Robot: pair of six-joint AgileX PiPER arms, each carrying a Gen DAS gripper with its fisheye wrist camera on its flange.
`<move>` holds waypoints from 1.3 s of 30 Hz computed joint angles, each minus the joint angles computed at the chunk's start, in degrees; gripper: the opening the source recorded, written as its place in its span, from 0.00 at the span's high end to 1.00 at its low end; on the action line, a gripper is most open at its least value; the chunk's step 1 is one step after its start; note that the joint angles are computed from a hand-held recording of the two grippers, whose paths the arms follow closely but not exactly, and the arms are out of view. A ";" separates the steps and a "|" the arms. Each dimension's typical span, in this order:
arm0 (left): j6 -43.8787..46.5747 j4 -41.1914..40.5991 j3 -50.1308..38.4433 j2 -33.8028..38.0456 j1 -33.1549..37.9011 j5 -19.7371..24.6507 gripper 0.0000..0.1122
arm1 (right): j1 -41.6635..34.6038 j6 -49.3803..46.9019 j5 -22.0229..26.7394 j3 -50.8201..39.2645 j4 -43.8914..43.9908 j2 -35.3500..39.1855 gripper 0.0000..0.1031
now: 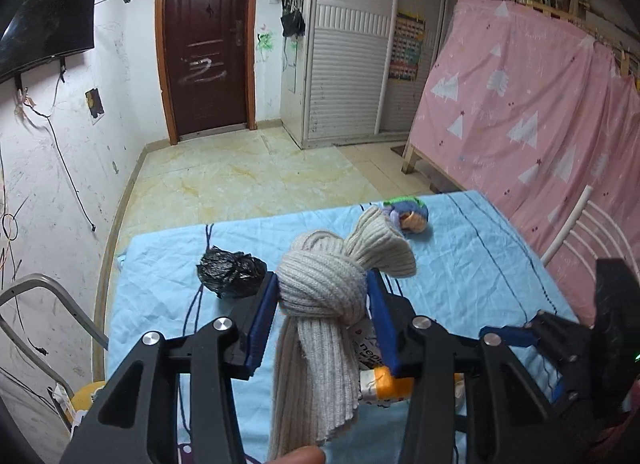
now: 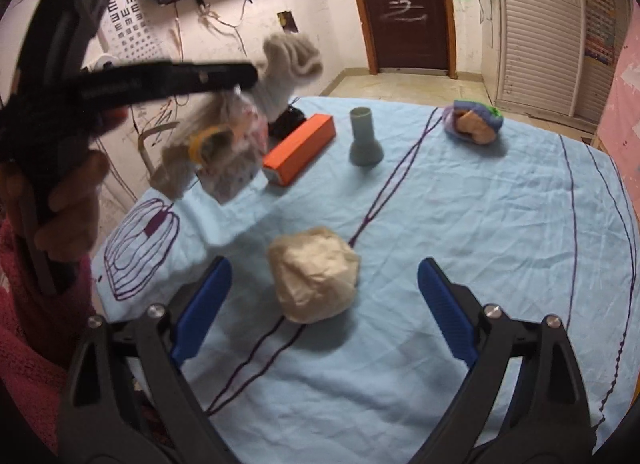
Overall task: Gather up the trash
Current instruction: 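Grasp the beige knitted scarf with the left gripper while the right gripper grasps the cream paper ball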
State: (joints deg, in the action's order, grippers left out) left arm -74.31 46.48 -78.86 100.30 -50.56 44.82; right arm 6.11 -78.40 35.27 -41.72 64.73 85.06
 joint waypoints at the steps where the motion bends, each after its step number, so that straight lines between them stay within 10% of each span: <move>1: -0.90 0.79 0.43 -0.60 -0.32 0.25 0.67 | 0.50 0.25 -0.33 -0.01 -0.19 0.21 0.12; 9: -4.91 3.40 2.69 -1.21 -0.86 0.92 0.67 | 4.38 4.08 -2.81 -0.50 -2.69 1.24 0.12; 13: -18.19 18.90 2.79 0.69 -8.19 15.23 0.70 | 4.93 4.62 -3.65 -0.44 -3.19 1.46 0.12; 16: -14.55 18.43 0.99 1.94 -9.76 16.17 0.70 | 5.97 6.15 -4.54 -0.84 -4.26 2.18 0.12; 20: -10.60 14.15 1.01 2.16 -7.56 12.52 0.66 | 7.25 7.36 -5.64 -1.17 -5.28 2.88 0.12; 26: -5.45 7.41 2.27 3.99 -4.31 6.79 0.35 | 9.22 12.45 -7.50 -2.93 -9.29 4.41 0.15; 32: -1.72 3.97 1.54 6.34 -2.58 3.33 0.35 | 11.13 16.20 -11.74 -3.25 -13.97 4.22 0.46; 39: 1.90 1.80 -1.18 9.05 -3.05 1.97 0.72 | 7.25 10.33 -9.43 -2.17 -8.27 3.47 0.49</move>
